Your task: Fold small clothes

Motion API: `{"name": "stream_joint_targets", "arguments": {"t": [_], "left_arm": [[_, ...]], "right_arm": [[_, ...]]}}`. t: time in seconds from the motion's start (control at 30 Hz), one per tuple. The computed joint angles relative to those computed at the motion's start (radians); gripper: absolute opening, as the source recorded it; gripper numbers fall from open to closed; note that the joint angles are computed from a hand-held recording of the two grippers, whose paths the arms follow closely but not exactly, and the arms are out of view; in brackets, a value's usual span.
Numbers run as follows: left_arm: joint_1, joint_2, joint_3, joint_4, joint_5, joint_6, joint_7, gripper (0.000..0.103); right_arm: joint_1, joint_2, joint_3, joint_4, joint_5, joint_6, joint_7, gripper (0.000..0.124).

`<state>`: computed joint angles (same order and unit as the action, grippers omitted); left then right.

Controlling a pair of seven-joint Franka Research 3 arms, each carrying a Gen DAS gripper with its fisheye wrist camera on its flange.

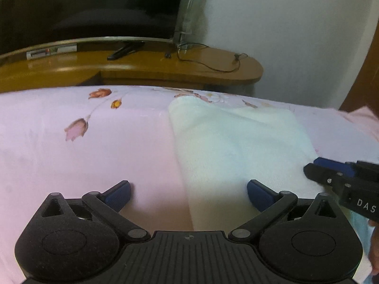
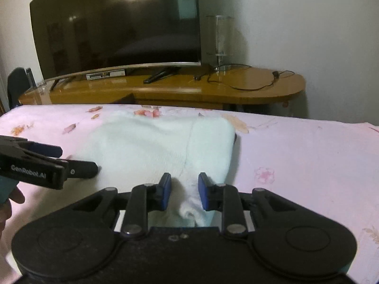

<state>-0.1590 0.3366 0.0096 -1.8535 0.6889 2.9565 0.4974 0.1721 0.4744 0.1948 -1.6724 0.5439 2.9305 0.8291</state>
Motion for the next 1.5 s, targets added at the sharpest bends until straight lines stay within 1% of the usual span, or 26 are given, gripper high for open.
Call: {"name": "stream_joint_targets", "arguments": {"t": [0.07, 0.1, 0.17, 0.2, 0.23, 0.3, 0.37, 0.43, 0.47, 0.5, 0.57, 0.6, 0.63, 0.67, 0.7, 0.73, 0.83, 0.97, 1.07, 1.13, 1.23, 1.27, 1.37, 1.43, 1.47, 1.5], "left_arm": [[0.002, -0.001, -0.004, 0.0, -0.002, -0.003, 0.012, 0.103], [0.013, -0.006, -0.019, 0.0, -0.022, -0.014, 0.036, 0.103], [0.015, -0.029, -0.019, -0.02, -0.025, -0.002, 0.04, 0.103], [0.014, -0.046, -0.011, -0.046, -0.014, 0.033, 0.026, 0.103], [0.03, -0.058, -0.021, -0.071, -0.03, 0.069, 0.034, 0.103], [0.107, -0.079, -0.098, -0.124, -0.144, 0.126, 0.128, 0.103], [0.156, -0.091, -0.153, -0.161, -0.242, 0.158, 0.208, 0.103], [0.183, -0.1, -0.188, -0.189, -0.309, 0.179, 0.265, 0.103], [0.16, -0.104, -0.166, -0.196, -0.31, 0.181, 0.262, 0.103], [0.116, -0.108, -0.121, -0.2, -0.293, 0.178, 0.242, 0.103], [0.049, -0.113, -0.055, -0.199, -0.248, 0.145, 0.203, 0.103], [0.037, -0.11, -0.046, -0.198, -0.235, 0.133, 0.193, 0.103], [0.03, -0.106, -0.043, -0.192, -0.225, 0.112, 0.19, 0.103], [0.01, -0.105, -0.022, -0.187, -0.19, 0.104, 0.168, 0.103], [-0.005, -0.104, -0.009, -0.182, -0.16, 0.092, 0.149, 0.103], [0.004, -0.108, -0.024, -0.181, -0.163, 0.081, 0.153, 0.103], [0.045, -0.127, -0.07, -0.206, -0.204, 0.101, 0.187, 0.103], [0.08, -0.16, -0.108, -0.257, -0.265, 0.136, 0.235, 0.103], [0.091, -0.166, -0.121, -0.271, -0.301, 0.149, 0.261, 0.103], [0.075, -0.161, -0.105, -0.265, -0.295, 0.148, 0.249, 0.103], [0.106, -0.154, -0.143, -0.264, -0.355, 0.164, 0.295, 0.103], [0.125, -0.15, -0.167, -0.264, -0.387, 0.173, 0.322, 0.103], [0.105, -0.142, -0.148, -0.253, -0.394, 0.173, 0.325, 0.102], [0.105, -0.141, -0.15, -0.251, -0.406, 0.172, 0.334, 0.1], [0.126, -0.14, -0.175, -0.252, -0.431, 0.174, 0.359, 0.094], [0.161, -0.137, -0.216, -0.251, -0.472, 0.17, 0.399, 0.091]], "right_arm": [[0.0, -0.003, 0.004, -0.009, 0.006, 0.014, 0.001, 0.026], [-0.003, -0.003, 0.007, -0.01, 0.009, 0.013, -0.002, 0.027], [-0.016, -0.014, 0.013, -0.008, 0.026, -0.011, 0.005, 0.029], [-0.03, -0.029, 0.026, -0.021, 0.054, -0.009, 0.0, 0.035], [-0.053, -0.043, 0.045, -0.033, 0.097, 0.0, -0.013, 0.049], [-0.093, -0.066, 0.069, -0.049, 0.18, -0.021, -0.037, 0.06], [-0.108, -0.081, 0.057, -0.051, 0.234, -0.071, -0.037, 0.06], [-0.09, -0.088, 0.021, -0.055, 0.239, -0.086, -0.013, 0.06], [-0.091, -0.092, 0.017, -0.057, 0.255, -0.096, -0.016, 0.06], [-0.091, -0.099, 0.016, -0.064, 0.274, -0.097, -0.024, 0.06], [-0.091, -0.113, 0.025, -0.079, 0.312, -0.088, -0.073, 0.06], [-0.088, -0.12, 0.024, -0.088, 0.324, -0.086, -0.094, 0.059], [-0.066, -0.123, 0.008, -0.097, 0.304, -0.075, -0.087, 0.058], [-0.039, -0.121, -0.019, -0.099, 0.257, -0.083, -0.047, 0.058], [0.005, -0.108, -0.073, -0.089, 0.155, -0.119, 0.04, 0.057], [0.026, -0.099, -0.097, -0.088, 0.086, -0.13, 0.094, 0.058], [0.006, -0.104, -0.071, -0.103, 0.098, -0.108, 0.102, 0.058], [-0.031, -0.144, -0.03, -0.147, 0.155, -0.094, 0.035, 0.056], [-0.04, -0.15, -0.032, -0.149, 0.186, -0.117, 0.01, 0.056], [-0.024, -0.15, -0.051, -0.154, 0.163, -0.111, 0.028, 0.056], [-0.014, -0.151, -0.059, -0.156, 0.147, -0.106, 0.052, 0.056], [-0.014, -0.152, -0.057, -0.157, 0.148, -0.104, 0.053, 0.056], [-0.018, -0.154, -0.05, -0.156, 0.156, -0.106, 0.043, 0.056], [-0.017, -0.156, -0.051, -0.156, 0.153, -0.104, 0.038, 0.056], [-0.014, -0.154, -0.053, -0.154, 0.148, -0.102, 0.038, 0.056], [-0.014, -0.157, -0.053, -0.156, 0.147, -0.102, 0.038, 0.056]]}}
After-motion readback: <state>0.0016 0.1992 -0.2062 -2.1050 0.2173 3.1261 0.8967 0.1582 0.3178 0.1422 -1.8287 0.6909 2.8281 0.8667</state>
